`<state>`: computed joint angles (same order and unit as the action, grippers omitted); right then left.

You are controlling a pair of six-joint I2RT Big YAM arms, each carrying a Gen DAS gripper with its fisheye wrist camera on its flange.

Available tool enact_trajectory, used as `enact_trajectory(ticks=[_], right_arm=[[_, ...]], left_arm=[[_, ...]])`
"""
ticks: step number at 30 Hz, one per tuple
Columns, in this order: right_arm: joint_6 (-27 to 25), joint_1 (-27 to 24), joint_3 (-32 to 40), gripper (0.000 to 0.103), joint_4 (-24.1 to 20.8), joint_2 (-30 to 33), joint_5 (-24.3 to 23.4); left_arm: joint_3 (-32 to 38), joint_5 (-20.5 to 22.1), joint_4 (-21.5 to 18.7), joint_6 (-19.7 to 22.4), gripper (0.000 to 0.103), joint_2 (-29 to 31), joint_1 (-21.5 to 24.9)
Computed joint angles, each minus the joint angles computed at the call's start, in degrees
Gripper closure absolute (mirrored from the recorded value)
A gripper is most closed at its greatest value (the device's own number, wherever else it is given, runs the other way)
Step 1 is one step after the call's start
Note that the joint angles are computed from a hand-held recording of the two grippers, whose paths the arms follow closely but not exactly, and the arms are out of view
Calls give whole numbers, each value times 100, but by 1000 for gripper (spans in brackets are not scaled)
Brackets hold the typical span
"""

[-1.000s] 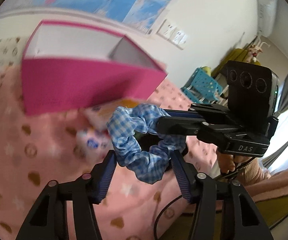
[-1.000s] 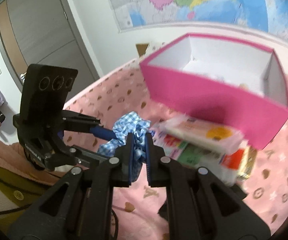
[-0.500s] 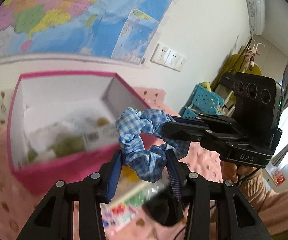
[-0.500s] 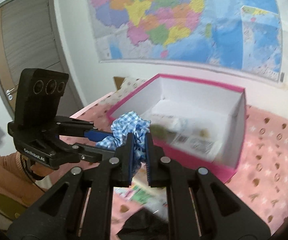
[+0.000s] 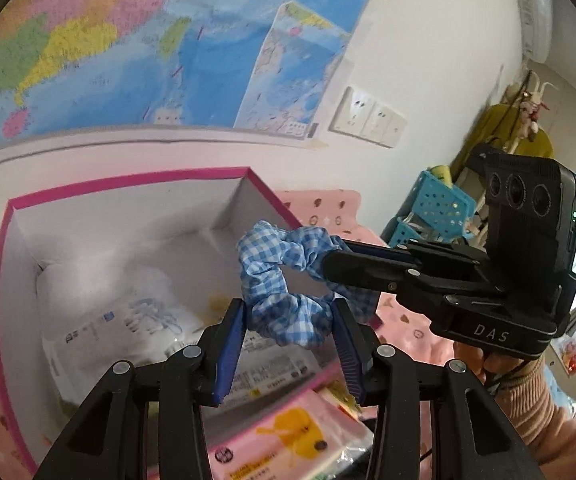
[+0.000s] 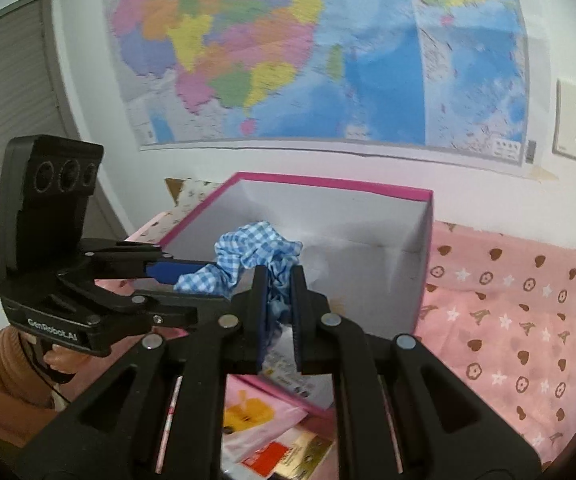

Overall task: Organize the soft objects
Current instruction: 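Carry the blue scrunchie with the right gripper into the box and release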

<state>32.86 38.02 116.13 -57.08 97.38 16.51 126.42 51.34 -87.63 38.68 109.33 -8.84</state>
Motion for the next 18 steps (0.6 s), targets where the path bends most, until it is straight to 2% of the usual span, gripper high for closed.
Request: enact_trajectory(ticks=[3, 6, 9, 10, 13, 18], right_arm=[[118, -116, -4, 91, -94, 54, -46], [176, -200, 69, 91, -265, 155, -17], [238, -286, 173, 91, -428, 271, -52], [293, -302, 288, 87, -608, 353, 11], [395, -316, 450, 84, -903, 483, 286], [587, -333, 227, 79, -824, 358, 319]], left_arm=[[224, -181, 5, -181, 60, 189, -109], [76, -522, 393, -459, 61, 149, -210], [173, -666, 305, -536, 58, 257, -261], [183, -707, 303, -574, 55, 277, -268], [209, -745, 272, -615, 55, 329, -242], [-24, -703, 428, -626, 55, 176, -151]])
